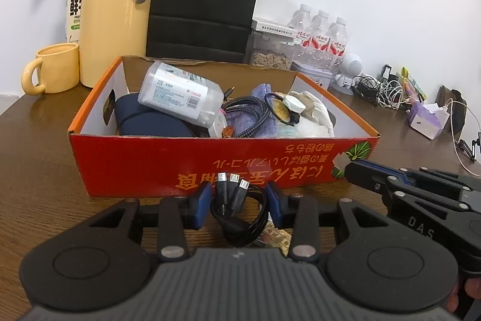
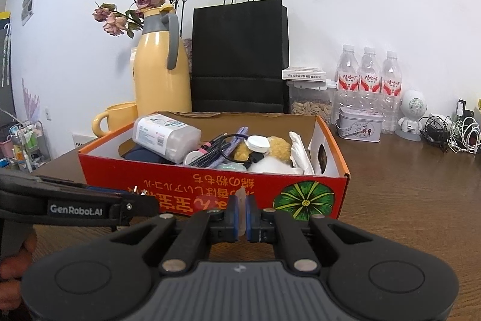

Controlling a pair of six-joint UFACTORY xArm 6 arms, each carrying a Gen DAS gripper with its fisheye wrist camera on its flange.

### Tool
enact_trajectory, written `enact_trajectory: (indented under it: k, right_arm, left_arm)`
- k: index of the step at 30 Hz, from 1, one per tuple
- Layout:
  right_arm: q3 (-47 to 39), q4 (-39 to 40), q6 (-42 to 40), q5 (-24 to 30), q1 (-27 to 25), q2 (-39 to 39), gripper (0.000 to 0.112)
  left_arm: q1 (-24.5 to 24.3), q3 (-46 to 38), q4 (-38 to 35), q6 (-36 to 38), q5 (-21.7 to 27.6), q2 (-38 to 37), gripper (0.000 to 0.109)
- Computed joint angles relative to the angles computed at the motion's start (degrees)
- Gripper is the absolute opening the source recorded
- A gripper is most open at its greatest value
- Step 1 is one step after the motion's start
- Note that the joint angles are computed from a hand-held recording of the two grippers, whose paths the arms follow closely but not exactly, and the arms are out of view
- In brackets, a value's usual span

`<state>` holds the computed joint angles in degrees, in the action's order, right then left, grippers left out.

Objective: Organize objects
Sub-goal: 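Carry the cable bundle and clear band over the box with both tools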

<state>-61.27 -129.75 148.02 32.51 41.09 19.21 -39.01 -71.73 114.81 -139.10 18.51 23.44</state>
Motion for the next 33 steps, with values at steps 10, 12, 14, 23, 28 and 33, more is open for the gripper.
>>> enact_trajectory:
  k: [10, 12, 14, 23, 28, 33]
  right_arm:
    - [1.3, 0.0, -0.3, 3.8, 1.4, -1.0, 0.004]
    - [1.2, 0.0, -0.2, 4.3, 1.4, -1.2, 0.004]
    - [0.9, 0.2, -0.6, 4.5, 1.3, -1.4, 0.004]
    - [-6.8, 0.9, -7.4, 1.3, -1.2, 0.4, 0.004]
    - [-13.8, 1.4, -10.2, -2.6, -3.6, 4.4, 0.004]
    - [-21.0, 2.0, -12.2, -6.1, -5.9, 9.3, 0.004]
  left_arm:
    - [-2.6, 2.7, 5.1, -3.7, 5.4, -2.9, 0.040]
    - [-2.8, 3.2, 5.8, -4.4, 6.7, -3.7, 0.040]
    - [-2.7, 3.2, 6.0, -4.9, 7.3, -4.5, 0.040]
    - [-0.3, -5.4, 2.3, 0.5, 4.8, -1.9, 0.040]
    - [1.3, -11.2, 0.2, 2.4, 4.1, 1.5, 0.040]
    - [3.2, -17.6, -4.4, 8.1, 2.3, 6.2, 0.040]
